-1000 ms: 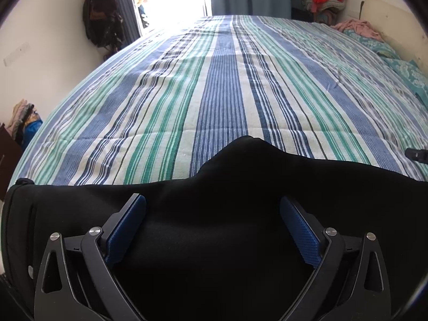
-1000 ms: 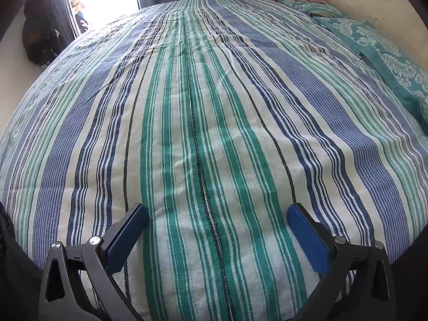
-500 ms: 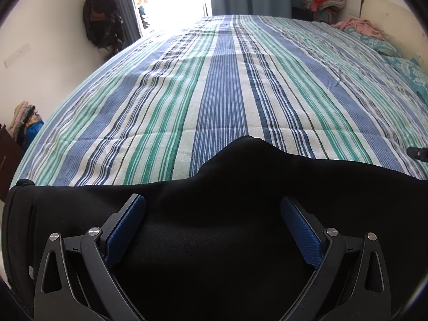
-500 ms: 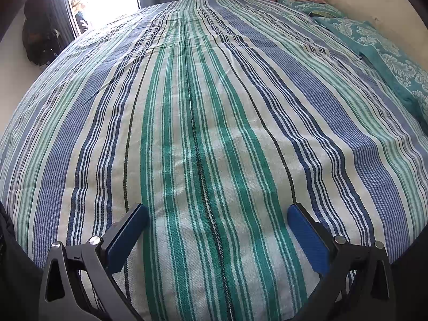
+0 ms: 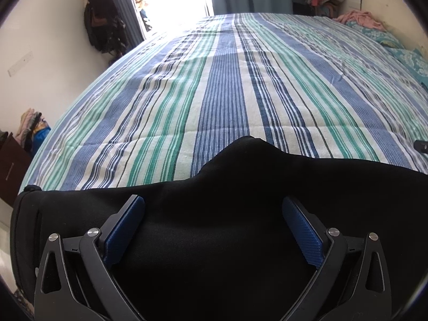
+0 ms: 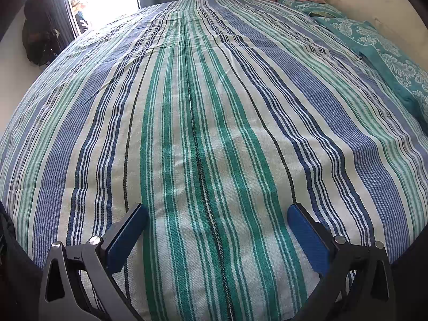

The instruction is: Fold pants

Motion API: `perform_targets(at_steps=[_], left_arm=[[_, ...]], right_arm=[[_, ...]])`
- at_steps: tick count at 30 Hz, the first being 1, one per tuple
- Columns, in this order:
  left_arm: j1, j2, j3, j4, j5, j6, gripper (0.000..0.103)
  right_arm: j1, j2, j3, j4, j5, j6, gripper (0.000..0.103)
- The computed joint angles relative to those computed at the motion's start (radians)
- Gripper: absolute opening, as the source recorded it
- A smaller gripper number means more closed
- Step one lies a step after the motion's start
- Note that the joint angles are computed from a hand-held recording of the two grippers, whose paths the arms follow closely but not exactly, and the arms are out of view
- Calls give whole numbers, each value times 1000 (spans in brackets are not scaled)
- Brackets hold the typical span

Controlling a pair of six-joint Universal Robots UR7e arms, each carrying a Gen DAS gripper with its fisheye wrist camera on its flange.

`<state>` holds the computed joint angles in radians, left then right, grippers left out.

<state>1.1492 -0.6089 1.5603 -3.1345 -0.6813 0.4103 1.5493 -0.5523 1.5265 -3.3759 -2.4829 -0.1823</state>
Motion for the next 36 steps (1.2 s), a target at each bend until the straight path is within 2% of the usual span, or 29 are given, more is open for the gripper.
perform_targets(at_steps=[6,8,9,10,12,14,16,17,19,20,21,22,24,25,27,28,29,32,34,36], left_arm=[[0,4,1,-12,4,8,102],[1,7,-2,-14,4,11,102],[3,6,-3,-10,1,8,102],[5,5,-4,-4,-5,3,102],[9,1,-3,-2,-19,-4,102],[11,-1,-3,3,-26,-10,102],[12,-5,-4,13,-33,-19,102],[12,-5,-4,15,-33,-20,102],[11,-4,-6,16,-29,-18,102],[10,-4,-7,16,-26,-17,102],[9,-3,-8,18,-22,-16,102],[7,-3,-9,22,-17,-17,102],[4,-5,-14,51,-7,-33,102],[3,-6,-20,75,-1,-45,102],[-2,-15,-31,139,9,-80,102],[-6,-23,-34,176,18,-103,102],[-13,-32,-35,216,34,-127,101],[-48,-83,5,303,68,-201,101],[-78,-144,93,239,23,-205,101],[-109,-207,193,163,-40,-214,102]], right_arm=[[0,2,-1,-6,-2,-3,103],[-2,-11,-15,74,1,24,103],[-10,-36,-2,101,41,24,103],[-17,-72,29,85,90,24,91],[-15,-170,139,-41,176,9,85],[-1,-292,275,-110,257,-51,89],[16,-415,415,-78,345,-107,101],[21,-470,487,-51,399,-112,103],[16,-541,628,-35,525,-72,103],[1,-553,685,-36,595,-46,103],[-7,-536,728,-57,631,-27,103],[-12,-500,753,-93,624,-24,103],[-16,-411,760,-155,509,-17,103],[-15,-381,755,-182,440,-16,97],[1,-364,756,-271,350,-83,96],[14,-360,742,-292,271,-104,97],[9,-376,733,-285,224,-112,98],[-62,-485,746,-231,194,-44,98],[-102,-541,763,-262,187,-12,98],[-141,-600,798,-299,213,32,98]])
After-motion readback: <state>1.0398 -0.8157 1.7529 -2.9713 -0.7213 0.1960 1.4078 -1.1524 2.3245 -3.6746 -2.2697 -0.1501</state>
